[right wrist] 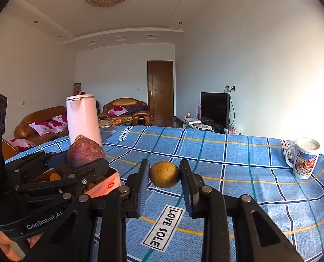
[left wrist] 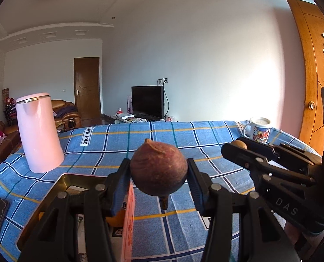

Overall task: Organize fruits
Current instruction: 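Carry the passion fruit and yellow fruit over the tin with both tools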

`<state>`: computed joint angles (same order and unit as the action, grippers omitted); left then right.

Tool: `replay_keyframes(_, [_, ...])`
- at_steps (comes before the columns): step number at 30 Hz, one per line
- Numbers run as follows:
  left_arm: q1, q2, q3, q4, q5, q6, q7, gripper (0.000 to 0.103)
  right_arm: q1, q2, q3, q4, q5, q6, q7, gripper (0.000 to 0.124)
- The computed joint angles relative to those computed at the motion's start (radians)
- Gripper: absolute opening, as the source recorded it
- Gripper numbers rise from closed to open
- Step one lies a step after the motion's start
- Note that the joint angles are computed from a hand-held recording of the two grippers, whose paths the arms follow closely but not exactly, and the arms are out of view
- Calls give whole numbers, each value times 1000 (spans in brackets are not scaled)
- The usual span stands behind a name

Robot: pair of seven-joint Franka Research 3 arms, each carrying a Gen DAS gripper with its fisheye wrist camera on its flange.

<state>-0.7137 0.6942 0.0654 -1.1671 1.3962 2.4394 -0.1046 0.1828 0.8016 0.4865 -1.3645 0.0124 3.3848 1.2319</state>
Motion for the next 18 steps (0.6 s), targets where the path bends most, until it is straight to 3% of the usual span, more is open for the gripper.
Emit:
replay_keyframes(5, [4, -60, -1, -86, 35, -8, -62, 52, 10, 23, 26, 42, -17, -22, -20, 30])
replay_keyframes(18, [71, -164, -75, -237, 95, -64, -152, 52, 39, 93, 103, 161, 23, -100, -144, 30])
